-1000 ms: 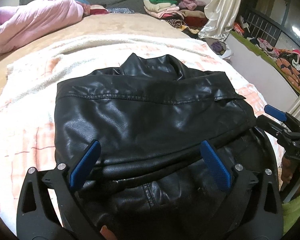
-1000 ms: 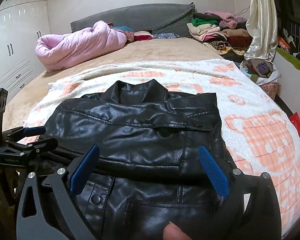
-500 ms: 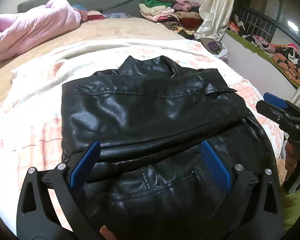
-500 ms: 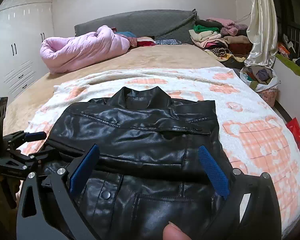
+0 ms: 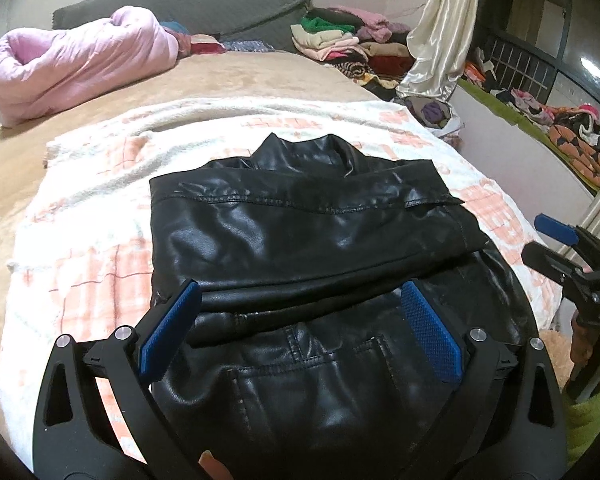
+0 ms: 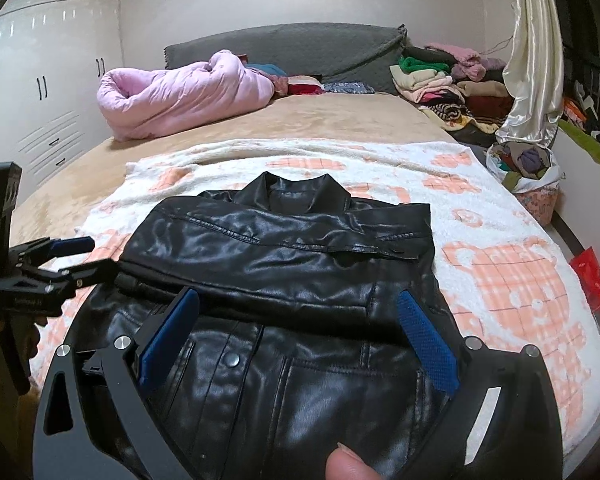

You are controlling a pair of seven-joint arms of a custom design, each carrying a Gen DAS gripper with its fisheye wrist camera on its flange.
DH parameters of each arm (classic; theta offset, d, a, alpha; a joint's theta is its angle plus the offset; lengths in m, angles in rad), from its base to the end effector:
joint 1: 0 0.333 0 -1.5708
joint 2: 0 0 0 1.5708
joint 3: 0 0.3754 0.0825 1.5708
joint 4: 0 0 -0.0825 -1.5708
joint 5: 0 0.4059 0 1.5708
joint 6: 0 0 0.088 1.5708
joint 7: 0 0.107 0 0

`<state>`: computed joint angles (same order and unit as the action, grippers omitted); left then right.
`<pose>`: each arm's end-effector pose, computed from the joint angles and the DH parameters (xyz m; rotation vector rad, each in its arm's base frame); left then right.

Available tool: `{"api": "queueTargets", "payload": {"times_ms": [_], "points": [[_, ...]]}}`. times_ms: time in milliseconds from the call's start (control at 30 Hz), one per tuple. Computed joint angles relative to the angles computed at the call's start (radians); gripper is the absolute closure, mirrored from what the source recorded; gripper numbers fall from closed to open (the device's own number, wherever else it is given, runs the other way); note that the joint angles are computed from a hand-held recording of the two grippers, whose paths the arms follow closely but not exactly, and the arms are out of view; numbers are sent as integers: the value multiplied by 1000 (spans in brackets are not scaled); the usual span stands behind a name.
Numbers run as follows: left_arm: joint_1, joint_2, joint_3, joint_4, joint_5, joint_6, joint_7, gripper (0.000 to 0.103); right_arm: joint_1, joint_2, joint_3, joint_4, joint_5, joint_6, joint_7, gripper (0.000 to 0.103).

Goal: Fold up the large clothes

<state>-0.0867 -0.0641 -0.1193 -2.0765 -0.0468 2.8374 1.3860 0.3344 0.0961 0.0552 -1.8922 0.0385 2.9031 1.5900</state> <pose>0.5864 -0.1220 0.6057 -1.8110 1.7854 -0.9424 0.6130 0.2474 0.6141 -1.8695 1.3293 -0.5884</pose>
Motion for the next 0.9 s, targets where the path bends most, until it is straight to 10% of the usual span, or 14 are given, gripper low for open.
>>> {"api": "queueTargets", "payload": {"times_ms": [900], "points": [[-18,-153,-13,-172,160,-54,-238,10,-66,-172,13,-208,146,-25,-117,4]]}}
